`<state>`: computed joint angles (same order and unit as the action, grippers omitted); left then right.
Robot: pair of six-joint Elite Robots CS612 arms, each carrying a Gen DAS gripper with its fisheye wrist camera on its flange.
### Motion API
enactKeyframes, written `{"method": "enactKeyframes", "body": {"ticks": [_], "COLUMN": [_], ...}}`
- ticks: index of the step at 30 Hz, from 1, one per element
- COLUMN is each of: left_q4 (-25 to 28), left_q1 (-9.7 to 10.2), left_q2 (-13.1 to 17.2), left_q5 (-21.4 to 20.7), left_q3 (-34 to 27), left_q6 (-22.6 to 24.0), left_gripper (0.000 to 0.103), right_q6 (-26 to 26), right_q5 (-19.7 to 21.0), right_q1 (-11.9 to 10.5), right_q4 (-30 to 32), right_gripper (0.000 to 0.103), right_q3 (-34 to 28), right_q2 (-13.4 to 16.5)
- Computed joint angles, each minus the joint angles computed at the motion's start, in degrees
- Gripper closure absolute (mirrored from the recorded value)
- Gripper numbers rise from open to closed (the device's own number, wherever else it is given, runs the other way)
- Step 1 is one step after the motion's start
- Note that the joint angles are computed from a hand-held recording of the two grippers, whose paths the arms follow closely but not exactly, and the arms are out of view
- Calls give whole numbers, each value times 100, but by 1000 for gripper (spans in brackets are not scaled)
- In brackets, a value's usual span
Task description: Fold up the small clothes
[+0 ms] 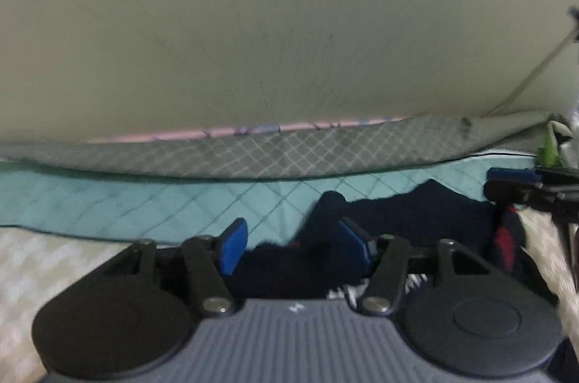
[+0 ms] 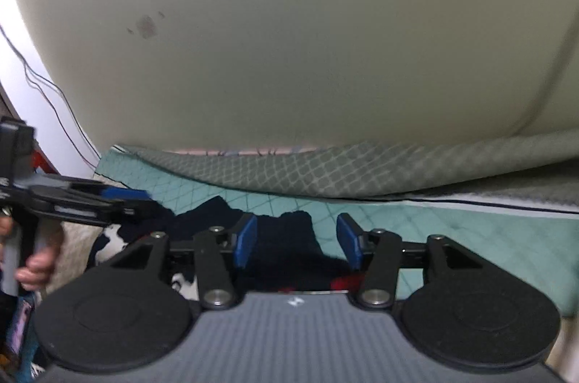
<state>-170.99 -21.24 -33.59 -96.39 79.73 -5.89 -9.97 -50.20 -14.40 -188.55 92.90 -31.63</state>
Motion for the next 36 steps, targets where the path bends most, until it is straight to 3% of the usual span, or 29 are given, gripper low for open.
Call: {"method": "enactKeyframes", "body": {"ticks": [2,3,5,6,7,11,17,23,29,32,34,36], "left_q4": [272,141,25,37,0,-913,-2753,-4210,-4930,-5127,-5116,-4898], "left_q1": [37,35,24,21,-5,-135,-167,-235,-325,-349,-339,-359], "left_q2": [169,207,227,207,182,-156,-856,-1282,-1214,-1052,-978,-971], "left_q5": [-251,-270,-453,-573,-530,-186,-468,-852,-1036,-1104,-1146,-1042], "left_q3": [-244,-248,-222,-187,-140,517,1939,3306,4084,4243,4312,4324], "left_q6": [-77,-79,124,206,254,647,483,255,-49,-226,-376,-515], "left_gripper": [42,42,66,86,87,87,88,89,89,88,82,80], "right_q6": [-185,-287,-560,-696,-747,-784,-1361,-1865,-2126,-2264,-2180,-2043], "right_q5": [53,122,307,296,285,406,797,963,985,725,464,80], "right_q1": [62,76,97,115,125,79,-122,-340,-563,-577,-525,-395], "right_q4": [502,734,836,841,753,-157,-1552,-2670,-3786,-4448,-4806,-4835], "right_gripper": [52,52,56,66,92,95,96,97,98,98,97,95], "right_q3": [-241,-309,-353,-321,-261,260,1540,2838,3738,3999,4025,3955], "right_q2": [109,139,182,157,124,-146,-757,-1052,-794,-517,-312,-212]}}
